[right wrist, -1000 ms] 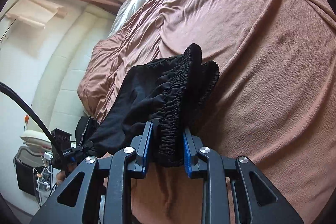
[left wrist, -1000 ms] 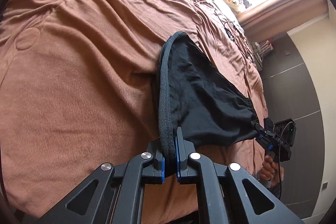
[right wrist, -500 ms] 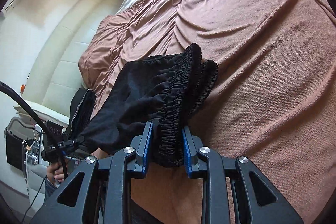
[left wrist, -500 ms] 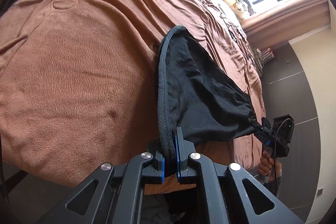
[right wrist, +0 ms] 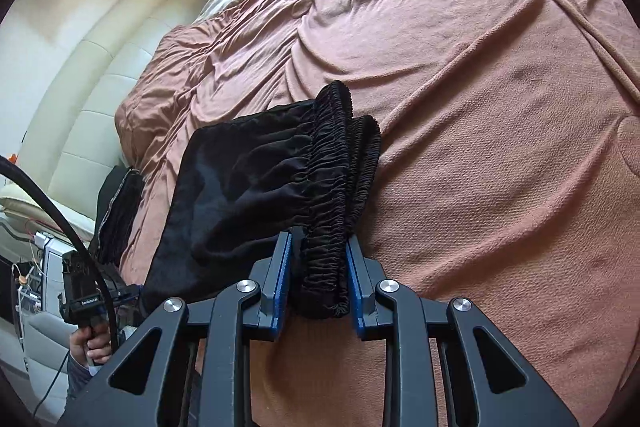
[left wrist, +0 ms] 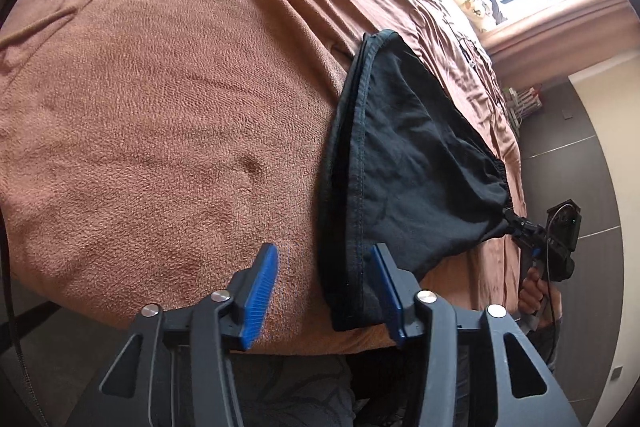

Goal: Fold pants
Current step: 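Fold the shorts over with the left gripper while the right gripper releases the waistband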

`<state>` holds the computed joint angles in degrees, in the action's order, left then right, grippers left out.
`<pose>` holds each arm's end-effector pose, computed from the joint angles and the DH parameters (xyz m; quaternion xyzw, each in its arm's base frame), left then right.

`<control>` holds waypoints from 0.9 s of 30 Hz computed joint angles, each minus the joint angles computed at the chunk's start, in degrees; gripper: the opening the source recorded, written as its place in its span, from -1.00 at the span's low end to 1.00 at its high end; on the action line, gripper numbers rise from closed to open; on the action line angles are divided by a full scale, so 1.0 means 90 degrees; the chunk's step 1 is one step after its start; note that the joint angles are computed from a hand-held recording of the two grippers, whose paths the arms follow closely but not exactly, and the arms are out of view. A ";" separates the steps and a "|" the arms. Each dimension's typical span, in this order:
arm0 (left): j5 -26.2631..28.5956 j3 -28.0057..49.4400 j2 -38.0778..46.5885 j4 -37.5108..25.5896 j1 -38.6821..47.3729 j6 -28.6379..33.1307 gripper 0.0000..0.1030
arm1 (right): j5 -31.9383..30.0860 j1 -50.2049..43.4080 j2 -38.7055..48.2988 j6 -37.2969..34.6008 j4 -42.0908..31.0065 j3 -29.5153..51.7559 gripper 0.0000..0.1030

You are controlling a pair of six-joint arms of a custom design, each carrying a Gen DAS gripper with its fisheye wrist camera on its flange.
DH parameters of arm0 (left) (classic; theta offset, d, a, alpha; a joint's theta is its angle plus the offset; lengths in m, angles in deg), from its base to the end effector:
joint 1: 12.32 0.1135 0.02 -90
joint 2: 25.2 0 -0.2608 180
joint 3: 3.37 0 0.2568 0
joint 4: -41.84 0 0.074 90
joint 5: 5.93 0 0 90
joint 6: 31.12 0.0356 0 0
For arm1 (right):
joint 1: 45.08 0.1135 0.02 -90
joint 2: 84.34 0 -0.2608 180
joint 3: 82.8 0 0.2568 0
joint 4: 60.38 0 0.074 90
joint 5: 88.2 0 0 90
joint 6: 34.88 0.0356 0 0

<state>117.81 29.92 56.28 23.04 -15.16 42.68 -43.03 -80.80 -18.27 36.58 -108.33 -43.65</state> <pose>0.1918 -0.0293 0.0847 -0.0516 0.9381 -0.3120 0.1412 0.1519 -0.0783 0.1398 0.0872 0.9136 0.2809 0.2807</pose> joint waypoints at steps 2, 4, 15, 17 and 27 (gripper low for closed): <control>0.0153 -0.0070 0.0094 0.0121 0.0028 0.0003 0.02 | 0.0199 0.0178 0.0024 0.0232 0.0092 -0.0007 -0.52; 0.0294 -0.0092 0.0296 0.0333 0.0039 -0.0036 0.03 | 0.0438 0.0250 0.0014 0.0370 0.0137 0.0033 -0.48; 0.0671 0.0117 0.1307 0.1476 -0.0193 -0.0429 0.04 | 0.0981 0.0007 -0.1759 0.0626 -0.1042 0.0128 -0.34; 0.0678 0.0192 0.1472 0.1623 -0.0251 -0.0483 0.04 | 0.0902 -0.0004 -0.2157 0.0535 -0.1362 0.0146 -0.34; 0.0914 0.0410 0.2039 0.2255 -0.0271 -0.0811 0.03 | 0.2000 0.2557 -0.3720 0.2379 -0.1243 -0.0177 -0.35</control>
<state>126.03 33.61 74.63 43.34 -17.61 35.37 -25.04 -57.79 -51.75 57.99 -119.52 -45.24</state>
